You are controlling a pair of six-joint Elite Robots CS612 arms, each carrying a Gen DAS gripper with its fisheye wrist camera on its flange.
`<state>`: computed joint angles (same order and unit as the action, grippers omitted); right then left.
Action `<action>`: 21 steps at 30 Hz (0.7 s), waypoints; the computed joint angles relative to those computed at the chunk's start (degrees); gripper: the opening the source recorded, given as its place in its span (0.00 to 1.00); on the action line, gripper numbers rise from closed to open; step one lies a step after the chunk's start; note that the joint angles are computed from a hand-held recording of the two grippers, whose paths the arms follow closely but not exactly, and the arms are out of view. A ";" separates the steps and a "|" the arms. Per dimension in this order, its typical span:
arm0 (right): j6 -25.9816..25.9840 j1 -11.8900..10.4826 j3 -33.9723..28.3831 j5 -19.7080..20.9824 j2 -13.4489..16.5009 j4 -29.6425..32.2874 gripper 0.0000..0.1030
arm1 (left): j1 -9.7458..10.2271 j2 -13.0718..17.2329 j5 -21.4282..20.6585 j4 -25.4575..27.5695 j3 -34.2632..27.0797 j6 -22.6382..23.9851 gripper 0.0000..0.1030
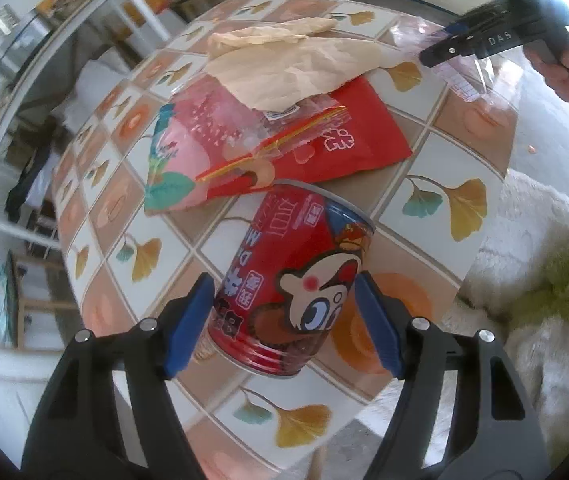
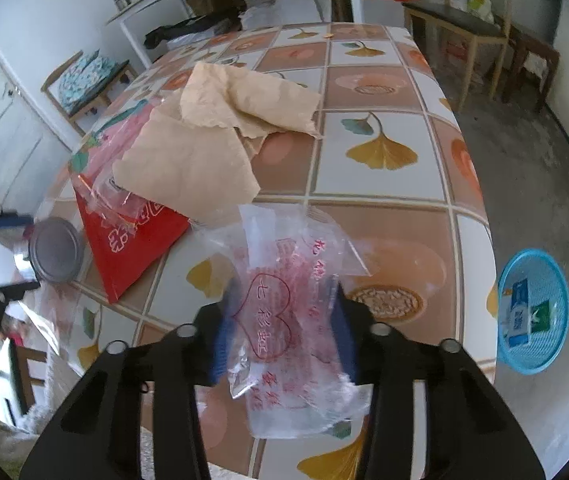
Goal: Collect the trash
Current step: 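Lift the clear plastic bag off the table with the right tool, then grasp the red can with the left tool while the right tool holds the bag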
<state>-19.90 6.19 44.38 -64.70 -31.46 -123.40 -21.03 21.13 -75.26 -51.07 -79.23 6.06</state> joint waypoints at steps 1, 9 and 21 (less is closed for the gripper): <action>0.90 -0.24 -0.05 0.93 0.00 0.61 0.33 | -0.37 0.15 1.20 0.17 -0.22 -0.92 0.67; 6.75 -2.12 0.39 8.64 0.02 3.51 0.23 | -1.77 0.17 4.80 1.18 -0.72 -7.33 0.61; 12.31 -4.65 2.25 18.98 0.42 3.35 0.19 | 0.35 -1.02 -5.10 -4.72 0.03 -23.30 0.04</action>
<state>-7.59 1.54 46.63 -45.72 -31.05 -120.05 -20.68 20.11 -80.36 -55.79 -79.20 -17.24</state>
